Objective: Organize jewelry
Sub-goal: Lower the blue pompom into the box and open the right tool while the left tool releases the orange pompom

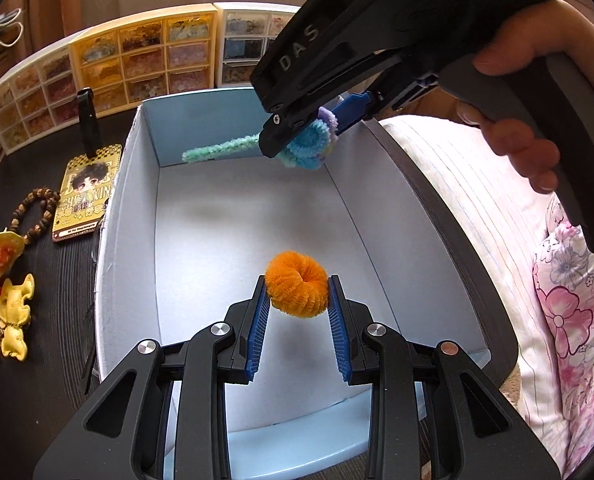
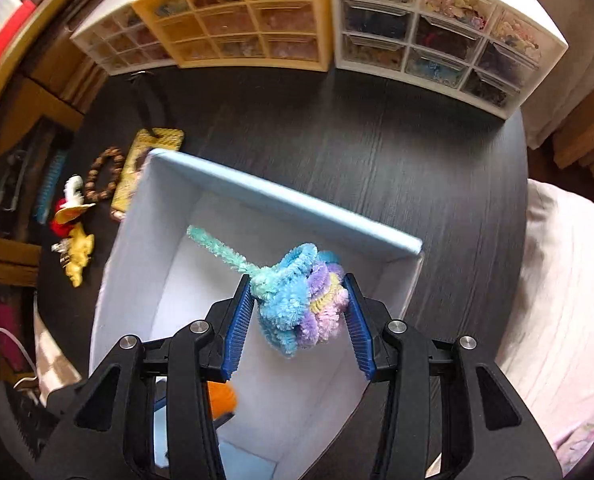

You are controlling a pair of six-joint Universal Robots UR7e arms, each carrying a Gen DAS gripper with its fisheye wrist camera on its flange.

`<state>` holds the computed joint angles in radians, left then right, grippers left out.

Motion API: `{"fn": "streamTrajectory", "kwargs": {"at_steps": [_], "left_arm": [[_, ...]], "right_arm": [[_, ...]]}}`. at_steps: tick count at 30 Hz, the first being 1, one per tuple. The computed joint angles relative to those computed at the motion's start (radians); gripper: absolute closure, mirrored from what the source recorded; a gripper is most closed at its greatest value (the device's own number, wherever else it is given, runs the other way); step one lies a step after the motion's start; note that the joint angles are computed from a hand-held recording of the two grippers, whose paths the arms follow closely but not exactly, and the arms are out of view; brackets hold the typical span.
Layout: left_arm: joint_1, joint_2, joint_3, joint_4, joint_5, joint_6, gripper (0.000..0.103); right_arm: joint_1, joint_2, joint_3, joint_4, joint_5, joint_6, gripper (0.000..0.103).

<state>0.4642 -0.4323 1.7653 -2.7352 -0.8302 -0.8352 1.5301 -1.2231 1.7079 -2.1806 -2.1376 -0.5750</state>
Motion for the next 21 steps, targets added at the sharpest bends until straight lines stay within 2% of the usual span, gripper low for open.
{"fn": "streamTrajectory", "kwargs": {"at_steps": [5, 13, 21], "left_arm": [[0.001, 0.0, -0.004, 0.014, 0.0, -0.002, 0.073], [-0.006, 0.014, -0.014, 0.026, 0.021, -0.008, 0.073], [-0.011, 0.027, -0.031, 0.054, 0.024, -0.026, 0.072]], "right_arm": [[0.009, 0.035, -0.014, 0.012, -0.033, 0.028, 0.059], [0.037, 0.06, 0.03, -0.061, -0.117, -0.002, 0.059], [0.041, 0.082, 0.007, -0.04, -0.135, 0.017, 0.059]]}}
